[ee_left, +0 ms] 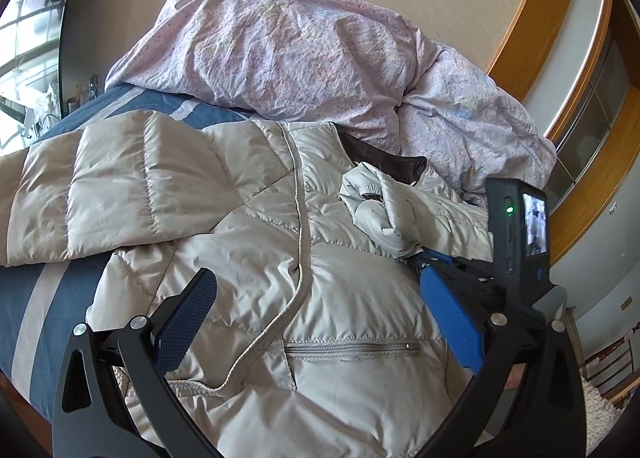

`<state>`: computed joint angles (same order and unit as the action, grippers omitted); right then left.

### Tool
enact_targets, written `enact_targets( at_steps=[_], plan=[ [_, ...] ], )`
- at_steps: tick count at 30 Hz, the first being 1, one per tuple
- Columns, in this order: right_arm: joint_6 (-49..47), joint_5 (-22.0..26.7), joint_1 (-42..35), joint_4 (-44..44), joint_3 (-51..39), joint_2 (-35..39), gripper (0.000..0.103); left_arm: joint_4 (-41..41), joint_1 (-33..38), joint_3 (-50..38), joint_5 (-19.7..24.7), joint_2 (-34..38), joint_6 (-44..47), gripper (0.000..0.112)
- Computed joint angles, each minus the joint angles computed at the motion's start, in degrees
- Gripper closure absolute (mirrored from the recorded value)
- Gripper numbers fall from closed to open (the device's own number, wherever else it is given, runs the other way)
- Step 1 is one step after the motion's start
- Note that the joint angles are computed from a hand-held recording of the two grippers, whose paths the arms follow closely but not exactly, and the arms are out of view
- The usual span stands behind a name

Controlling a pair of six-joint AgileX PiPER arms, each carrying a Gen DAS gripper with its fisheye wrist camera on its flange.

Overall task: Fold large clothes
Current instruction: 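Lay the sleeve across the jacket front and open the right gripper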

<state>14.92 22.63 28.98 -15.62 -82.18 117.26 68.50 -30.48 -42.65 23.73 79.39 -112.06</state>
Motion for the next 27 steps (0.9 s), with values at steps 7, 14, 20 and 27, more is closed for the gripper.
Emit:
enact_targets(
  at_steps=[7,14,20,27],
  plan=[
    [-8.7,-0.6,0.0,4.4,2.4,-2.1,0.014,-0.5,-0.4,0.2,1.9,-0.8,0.5,0.011],
    [-15.7,-10.2,-2.4,11.6,13.3,-12.1,0.020,-0.5,-0.7,0.1,2.1,-0.9,0.4,0.011],
    [-2.4,-2.5,-10.3,9.5,3.9,-7.6,0.043,-1.8,-2.1,-0.7,5.2,-0.6,3.1,0.011],
    [7.3,2.3,-10.4,2.3,-4.6,0.3,0.044,3.9,-4.2,0.6,7.7,-1.3,-3.0,0.011]
  ],
)
